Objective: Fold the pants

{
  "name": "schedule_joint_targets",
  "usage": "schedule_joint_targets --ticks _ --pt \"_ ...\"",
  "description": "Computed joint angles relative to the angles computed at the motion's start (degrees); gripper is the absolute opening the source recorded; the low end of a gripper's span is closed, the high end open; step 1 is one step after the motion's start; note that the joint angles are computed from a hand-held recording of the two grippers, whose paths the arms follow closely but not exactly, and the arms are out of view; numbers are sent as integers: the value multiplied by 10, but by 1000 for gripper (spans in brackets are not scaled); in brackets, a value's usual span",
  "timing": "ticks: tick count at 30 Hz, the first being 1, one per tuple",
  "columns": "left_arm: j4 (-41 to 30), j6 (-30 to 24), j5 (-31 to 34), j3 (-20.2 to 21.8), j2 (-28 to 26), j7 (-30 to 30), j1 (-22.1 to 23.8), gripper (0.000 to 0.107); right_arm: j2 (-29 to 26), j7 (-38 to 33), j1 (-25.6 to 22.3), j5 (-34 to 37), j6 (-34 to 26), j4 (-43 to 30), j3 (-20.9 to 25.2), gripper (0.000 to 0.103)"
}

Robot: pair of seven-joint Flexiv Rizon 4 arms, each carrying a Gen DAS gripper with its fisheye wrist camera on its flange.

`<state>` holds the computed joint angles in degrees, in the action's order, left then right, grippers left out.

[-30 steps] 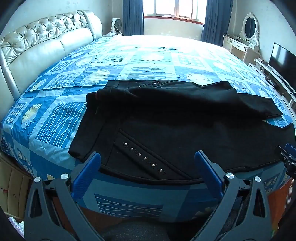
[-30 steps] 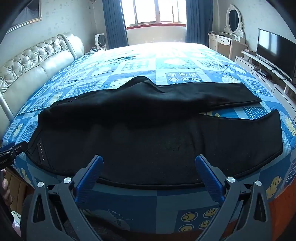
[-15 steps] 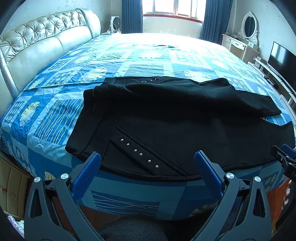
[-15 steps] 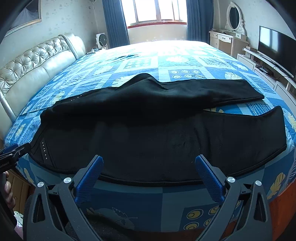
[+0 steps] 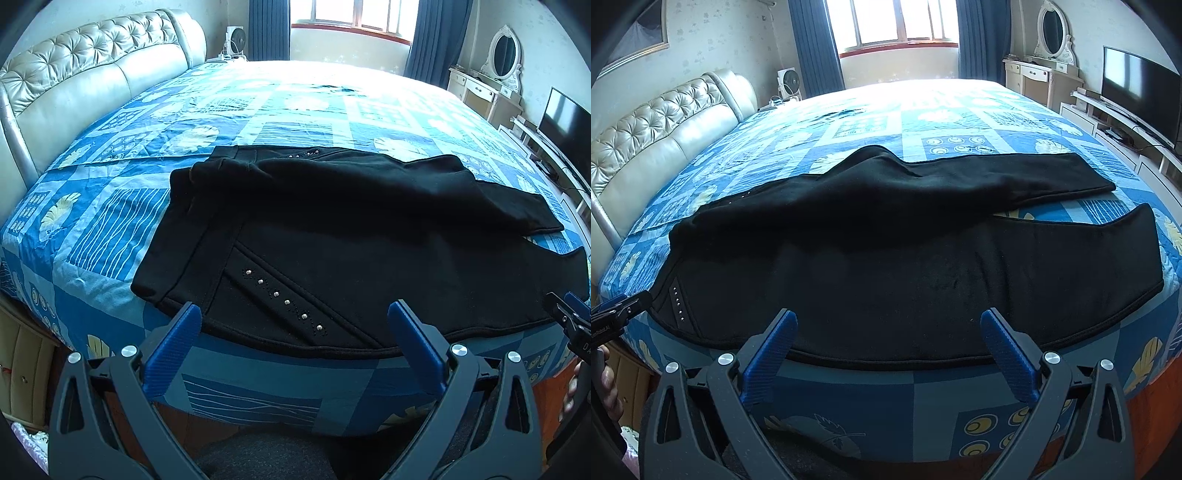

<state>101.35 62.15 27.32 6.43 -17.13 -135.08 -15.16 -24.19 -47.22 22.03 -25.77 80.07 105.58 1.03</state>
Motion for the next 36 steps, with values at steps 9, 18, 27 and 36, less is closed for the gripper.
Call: schedule_joint_targets --ticks 9,18,27,36 --pt "8 -1 -11 -1 0 6 7 101 -3 3 0 5 -4 -1 0 99" --pt "11 4 -17 0 0 8 9 101 -4 13 0 3 -1 2 -6 99" --pt "11 7 -21 1 -1 10 11 101 -4 18 -1 -2 1 3 -7 99" --pt "9 11 -14 1 2 8 6 101 -6 -3 -11 12 0 -2 11 99"
